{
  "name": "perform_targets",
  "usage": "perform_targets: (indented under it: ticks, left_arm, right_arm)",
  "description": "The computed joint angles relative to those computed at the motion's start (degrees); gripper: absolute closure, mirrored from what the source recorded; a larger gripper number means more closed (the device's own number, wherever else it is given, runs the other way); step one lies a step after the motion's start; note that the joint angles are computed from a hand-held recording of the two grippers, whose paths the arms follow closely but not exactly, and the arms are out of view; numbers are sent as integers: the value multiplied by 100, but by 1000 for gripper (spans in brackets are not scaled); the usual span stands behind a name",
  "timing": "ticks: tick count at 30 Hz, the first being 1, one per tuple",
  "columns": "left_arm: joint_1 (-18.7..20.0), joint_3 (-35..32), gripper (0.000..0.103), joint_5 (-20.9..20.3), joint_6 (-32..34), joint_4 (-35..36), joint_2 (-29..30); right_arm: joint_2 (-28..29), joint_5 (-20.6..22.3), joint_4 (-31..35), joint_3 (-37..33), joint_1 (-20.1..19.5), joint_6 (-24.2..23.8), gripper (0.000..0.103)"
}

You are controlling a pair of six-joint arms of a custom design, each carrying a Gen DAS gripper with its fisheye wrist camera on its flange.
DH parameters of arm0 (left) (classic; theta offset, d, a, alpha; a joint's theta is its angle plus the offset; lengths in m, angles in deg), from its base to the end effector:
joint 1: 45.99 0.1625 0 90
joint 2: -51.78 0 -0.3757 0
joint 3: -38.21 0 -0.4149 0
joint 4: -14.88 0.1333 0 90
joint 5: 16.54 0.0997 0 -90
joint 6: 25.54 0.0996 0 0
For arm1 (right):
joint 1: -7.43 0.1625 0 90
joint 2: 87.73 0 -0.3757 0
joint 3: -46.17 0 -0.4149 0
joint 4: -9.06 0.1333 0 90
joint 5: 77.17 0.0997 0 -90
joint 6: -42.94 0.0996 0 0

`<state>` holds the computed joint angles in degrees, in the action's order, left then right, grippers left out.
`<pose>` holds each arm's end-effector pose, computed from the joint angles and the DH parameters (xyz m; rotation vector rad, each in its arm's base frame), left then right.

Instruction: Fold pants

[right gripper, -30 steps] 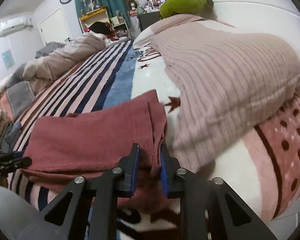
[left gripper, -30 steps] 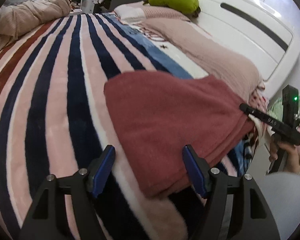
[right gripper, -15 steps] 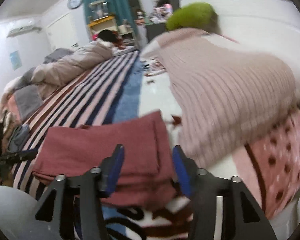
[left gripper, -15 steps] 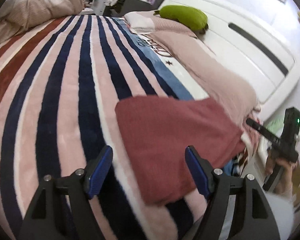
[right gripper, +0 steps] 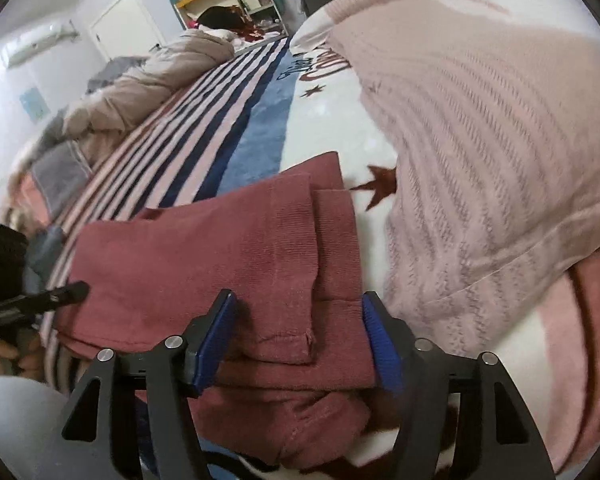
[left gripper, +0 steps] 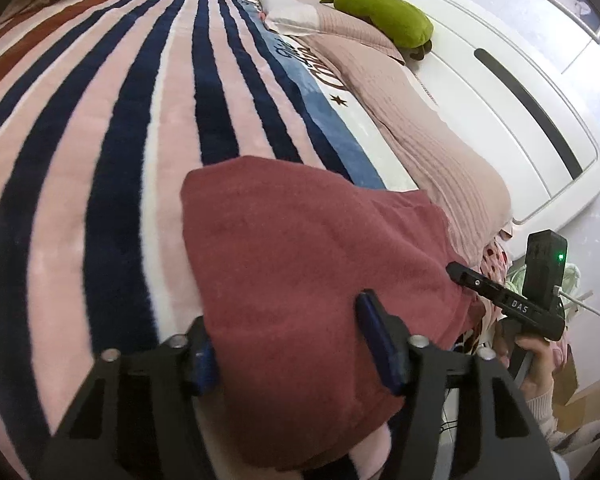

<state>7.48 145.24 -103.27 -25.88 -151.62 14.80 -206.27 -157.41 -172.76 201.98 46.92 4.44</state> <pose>-0.2169 -0.5262 -0.0891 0.9634 2.9644 -0.1948 -0.1271 -0.2993 0.2656 -0.1455 -2.3892 1.0224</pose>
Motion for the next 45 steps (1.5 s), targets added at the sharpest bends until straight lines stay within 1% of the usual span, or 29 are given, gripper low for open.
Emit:
perform_targets:
  ticks: [1, 2, 3, 4, 5, 7, 10, 12, 14, 18, 20, 28, 35, 41, 45]
  left_arm:
    - [8, -10, 60, -12, -15, -14, 10]
    - [19, -24, 63, -30, -47, -23, 18]
    - [27, -16, 69, -36, -70, -57, 13]
    - [32, -3, 75, -22, -82, -100, -5]
    - [33, -1, 78, -16, -97, -147, -13]
    - [37, 34, 84, -48, -67, -212, -74]
    - [-6, 110, 87, 2, -5, -321, -170]
    - [-70, 188, 88, 105, 98, -420, -254]
    - [-123, 252, 89, 176, 174, -470, -360]
    - [-198, 390, 90, 406, 335, -587, -611]
    - [-204, 470, 90, 505, 436, -671, -784]
    - [-159, 748, 91, 731, 803, -818, -1508]
    - [-140, 970, 91, 959, 1095, -918, -2155]
    - [-55, 1064, 91, 1215, 1369, -934, -2682]
    - [49, 1136, 91, 1426, 1556, -1019, -3003]
  right_arm:
    - [-2, 39, 66, -19, -22, -21, 43]
    - [-47, 127, 193, -33, -75, -49, 44]
    - [-139, 256, 404, -45, -147, -73, 47]
    - [-221, 358, 605, -51, -197, -114, 59]
    - [-322, 502, 917, -85, -259, -177, 69]
    - [-442, 697, 1225, -101, -340, -273, 80]
    - [-562, 841, 1202, -24, -341, -321, 85]
    - [-748, 1028, 1310, 20, -352, -278, 86]
    - [-876, 1138, 1320, 36, -263, -193, 87]
    - [-727, 951, 928, 6, 253, -26, 88]
    - [-510, 705, 646, -42, 637, 64, 89]
    - [405, -155, -115, -412, 2111, 492, 89]
    - [1184, -734, -495, -783, 3167, 691, 89]
    - [1945, -958, -673, -1211, 3899, 898, 89]
    - [2579, -1140, -873, -1557, 4367, 958, 89]
